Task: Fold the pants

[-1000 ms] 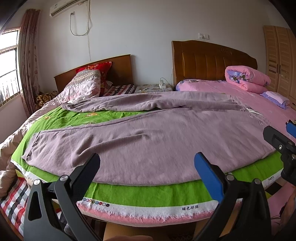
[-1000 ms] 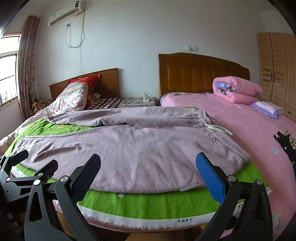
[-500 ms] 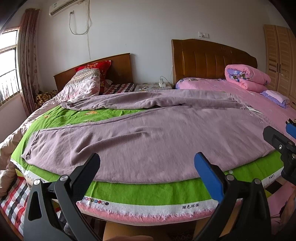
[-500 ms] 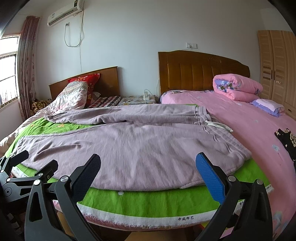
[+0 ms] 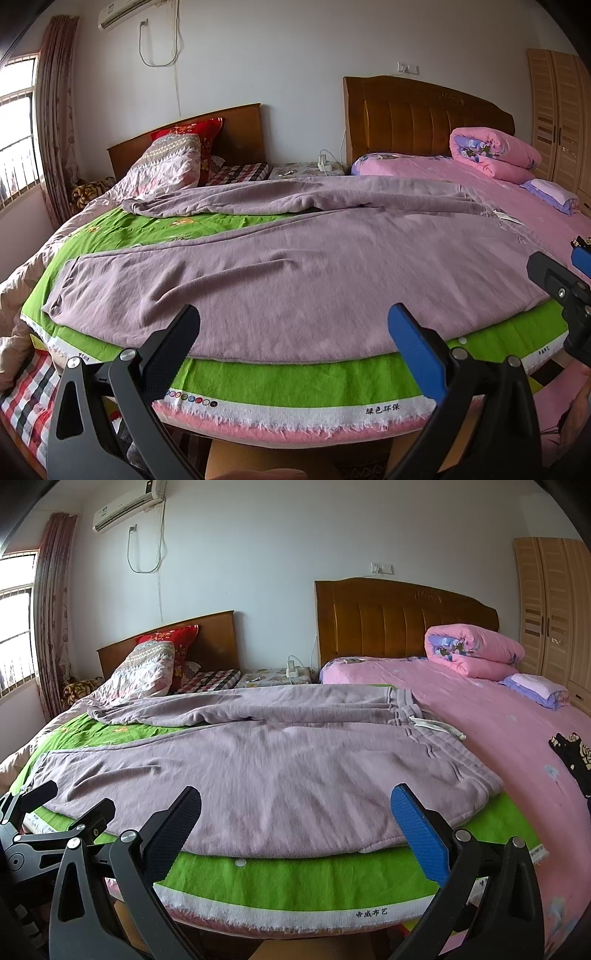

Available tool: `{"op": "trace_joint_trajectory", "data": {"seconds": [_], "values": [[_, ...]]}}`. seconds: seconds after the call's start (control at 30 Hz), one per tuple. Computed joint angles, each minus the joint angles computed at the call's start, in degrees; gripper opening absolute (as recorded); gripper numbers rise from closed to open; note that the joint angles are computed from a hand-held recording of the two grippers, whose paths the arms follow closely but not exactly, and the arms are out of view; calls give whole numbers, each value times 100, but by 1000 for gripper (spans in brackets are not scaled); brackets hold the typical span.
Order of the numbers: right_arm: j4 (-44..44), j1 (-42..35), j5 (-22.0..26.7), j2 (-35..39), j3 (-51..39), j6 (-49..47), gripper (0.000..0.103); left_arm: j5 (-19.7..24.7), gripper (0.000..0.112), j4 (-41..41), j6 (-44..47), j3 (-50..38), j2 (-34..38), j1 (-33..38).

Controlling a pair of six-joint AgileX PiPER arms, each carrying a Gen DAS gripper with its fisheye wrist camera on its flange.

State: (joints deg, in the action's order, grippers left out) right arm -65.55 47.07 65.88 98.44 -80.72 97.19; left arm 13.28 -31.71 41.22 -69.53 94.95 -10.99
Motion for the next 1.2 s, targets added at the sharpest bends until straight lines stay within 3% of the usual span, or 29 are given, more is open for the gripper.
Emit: {"op": "trace_joint_trajectory", "data": {"seconds": [0.67, 0.97, 1.1, 1.2], "values": [[49, -6, -82, 9, 104, 126, 99, -7, 102, -17, 43, 74, 4, 2], [222, -121, -113, -8, 119, 47, 99, 179, 102, 654, -567, -92, 139, -41], [274, -298, -271, -69, 185, -94, 99, 678, 102, -436, 697, -380, 290, 150], [396, -658, -603, -203, 224, -381, 99, 970, 102, 202, 359, -988, 529, 134]]}}
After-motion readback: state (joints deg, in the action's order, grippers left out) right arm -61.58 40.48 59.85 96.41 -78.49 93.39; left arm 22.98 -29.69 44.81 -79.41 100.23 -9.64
